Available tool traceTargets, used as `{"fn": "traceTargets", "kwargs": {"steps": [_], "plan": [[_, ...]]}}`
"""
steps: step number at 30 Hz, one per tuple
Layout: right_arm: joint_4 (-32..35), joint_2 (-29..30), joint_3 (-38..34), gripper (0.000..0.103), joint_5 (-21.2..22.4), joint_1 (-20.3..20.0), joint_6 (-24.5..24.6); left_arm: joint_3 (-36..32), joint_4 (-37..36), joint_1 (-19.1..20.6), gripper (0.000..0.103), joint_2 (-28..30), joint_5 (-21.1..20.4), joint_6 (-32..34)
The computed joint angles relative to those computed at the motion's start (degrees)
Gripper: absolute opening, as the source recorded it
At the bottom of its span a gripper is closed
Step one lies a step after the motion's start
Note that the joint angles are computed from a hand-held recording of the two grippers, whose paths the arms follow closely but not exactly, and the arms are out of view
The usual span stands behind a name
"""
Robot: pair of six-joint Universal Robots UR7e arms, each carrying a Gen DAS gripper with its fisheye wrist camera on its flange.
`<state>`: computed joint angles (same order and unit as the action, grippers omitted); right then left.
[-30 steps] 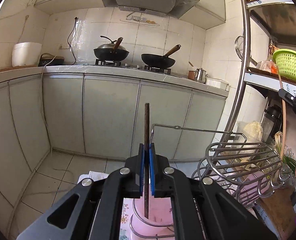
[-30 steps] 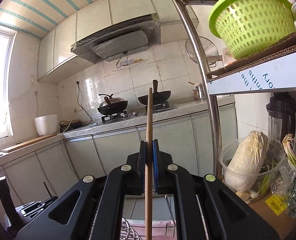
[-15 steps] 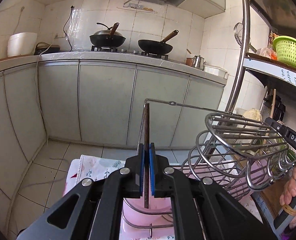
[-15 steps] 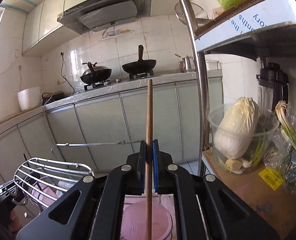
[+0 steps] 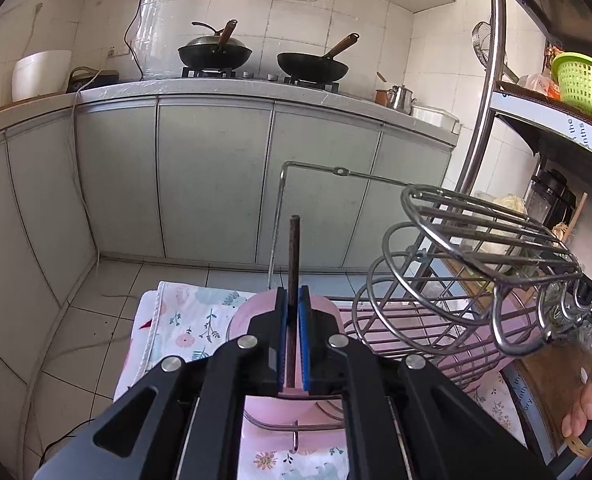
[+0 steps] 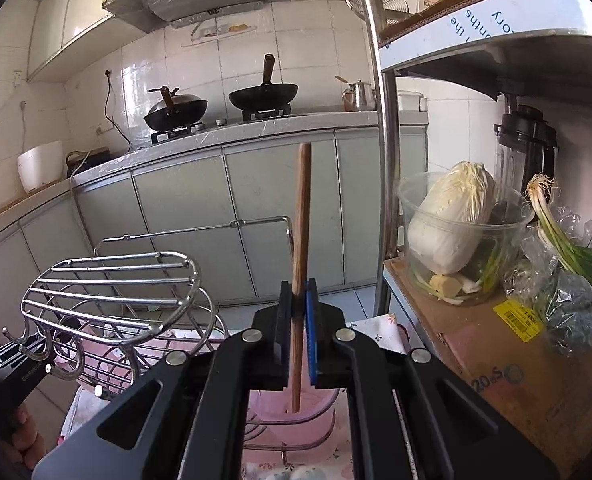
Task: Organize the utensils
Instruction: 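Lift both chopsticks to the pink cup while the left tool opens, dropping its chopstick in, then lower the wooden chopstick into the pink cup and open the right tool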
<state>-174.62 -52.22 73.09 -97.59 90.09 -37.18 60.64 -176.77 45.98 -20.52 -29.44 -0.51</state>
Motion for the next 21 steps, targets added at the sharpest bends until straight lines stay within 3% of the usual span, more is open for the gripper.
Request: {"fn": "traceTargets", "kwargs": {"steps": [21], "plan": [[-1.1, -1.6, 2.1, 0.007, -2.0, 0.9, -1.0, 0.2, -0.2, -1.8, 0.015, 0.0, 2.6, 2.0]]}}
